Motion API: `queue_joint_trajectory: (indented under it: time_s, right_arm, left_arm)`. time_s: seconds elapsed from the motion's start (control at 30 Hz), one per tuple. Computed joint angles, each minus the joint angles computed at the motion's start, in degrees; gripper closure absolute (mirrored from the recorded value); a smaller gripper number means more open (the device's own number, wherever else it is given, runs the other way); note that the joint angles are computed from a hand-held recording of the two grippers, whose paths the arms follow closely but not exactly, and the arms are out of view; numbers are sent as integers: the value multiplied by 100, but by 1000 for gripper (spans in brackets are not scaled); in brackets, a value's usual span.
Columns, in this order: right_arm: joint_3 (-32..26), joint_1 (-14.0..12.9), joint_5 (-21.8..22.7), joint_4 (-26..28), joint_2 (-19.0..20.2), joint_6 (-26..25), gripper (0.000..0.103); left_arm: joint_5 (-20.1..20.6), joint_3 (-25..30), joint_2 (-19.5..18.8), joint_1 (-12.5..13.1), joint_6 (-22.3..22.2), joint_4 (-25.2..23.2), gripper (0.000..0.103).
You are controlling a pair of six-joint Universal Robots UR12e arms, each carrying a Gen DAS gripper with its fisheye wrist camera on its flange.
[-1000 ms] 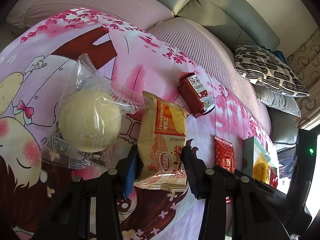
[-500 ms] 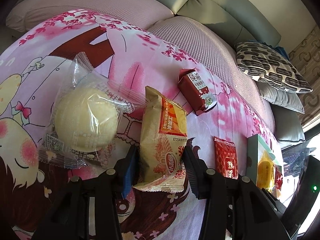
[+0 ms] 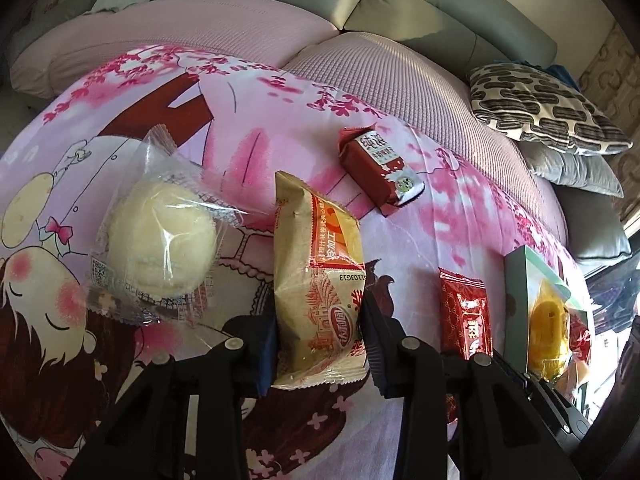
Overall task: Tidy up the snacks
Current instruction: 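Carry the yellow packet and red packet over the tray with both tools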
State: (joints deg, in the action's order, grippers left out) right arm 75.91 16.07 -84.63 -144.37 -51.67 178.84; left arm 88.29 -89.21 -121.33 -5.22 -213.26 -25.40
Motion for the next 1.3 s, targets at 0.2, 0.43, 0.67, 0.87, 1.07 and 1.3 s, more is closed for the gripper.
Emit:
queue_joint_trajectory:
  time_s: [0.2,0.43,0.67,0.87,1.07,1.3]
  right_arm:
    - [231,-94,366,-215,-133,195,55]
    - [436,-191,550,-574,-299,330,55]
    - [716,-348,610,-1026,-559,481,55]
    - [878,-511,462,-1374,-700,797,55]
    - [998,-707,248,-1575,-793,1157,55]
    - [1182,-960,-162,-1745,-924,1563,55]
  left_arm:
    - [-20,-40,37,-36,43,216,65]
    - [128,-36,107,-110,115,465,65]
    - [187,-17,167,-196,221,711,65]
    - [184,72,168,-327,431,963,65]
    - [-147,293,54,-469,825,964,65]
    - [-510,611,-116,-677,1381,775,65]
